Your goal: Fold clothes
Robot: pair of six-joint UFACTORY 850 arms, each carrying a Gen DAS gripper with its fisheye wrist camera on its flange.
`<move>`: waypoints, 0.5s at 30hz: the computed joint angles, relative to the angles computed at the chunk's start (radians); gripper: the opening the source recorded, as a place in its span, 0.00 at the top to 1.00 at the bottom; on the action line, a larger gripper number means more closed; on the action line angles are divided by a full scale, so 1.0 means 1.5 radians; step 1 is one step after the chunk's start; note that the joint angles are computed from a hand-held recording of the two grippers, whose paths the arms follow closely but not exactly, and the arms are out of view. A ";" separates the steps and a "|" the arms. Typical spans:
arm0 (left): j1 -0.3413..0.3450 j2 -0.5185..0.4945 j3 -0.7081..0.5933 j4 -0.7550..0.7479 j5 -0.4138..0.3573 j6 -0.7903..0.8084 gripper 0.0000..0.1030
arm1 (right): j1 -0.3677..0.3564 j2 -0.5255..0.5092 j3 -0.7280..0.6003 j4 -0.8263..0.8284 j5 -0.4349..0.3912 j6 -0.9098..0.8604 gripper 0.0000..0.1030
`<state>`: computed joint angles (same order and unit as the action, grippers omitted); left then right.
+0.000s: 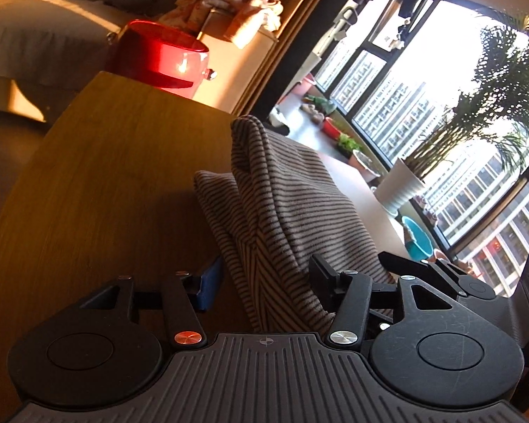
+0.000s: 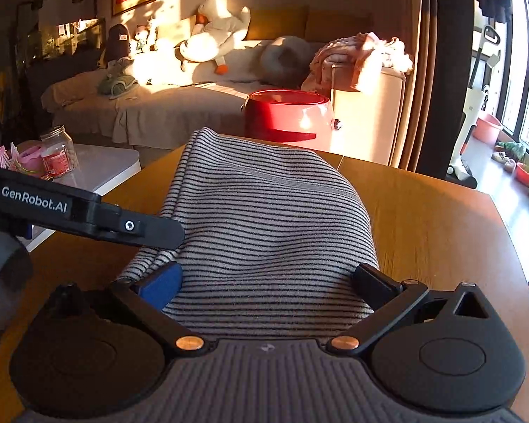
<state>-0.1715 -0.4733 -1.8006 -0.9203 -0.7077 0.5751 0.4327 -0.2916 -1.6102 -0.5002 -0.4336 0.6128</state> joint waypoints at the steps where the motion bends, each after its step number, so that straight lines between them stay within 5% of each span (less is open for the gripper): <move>1: -0.001 0.001 0.000 0.006 0.002 -0.007 0.42 | 0.000 -0.001 -0.002 0.000 -0.003 0.001 0.00; 9: -0.011 -0.007 -0.012 0.056 0.013 -0.049 0.27 | 0.003 -0.013 -0.032 0.022 -0.047 -0.005 0.00; 15: -0.014 -0.005 -0.011 0.071 0.019 -0.061 0.25 | 0.002 -0.011 -0.027 0.020 -0.043 0.005 0.00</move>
<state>-0.1927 -0.4815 -1.8177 -0.8144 -0.6792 0.4832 0.4359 -0.3079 -1.6510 -0.4704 -0.4976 0.6206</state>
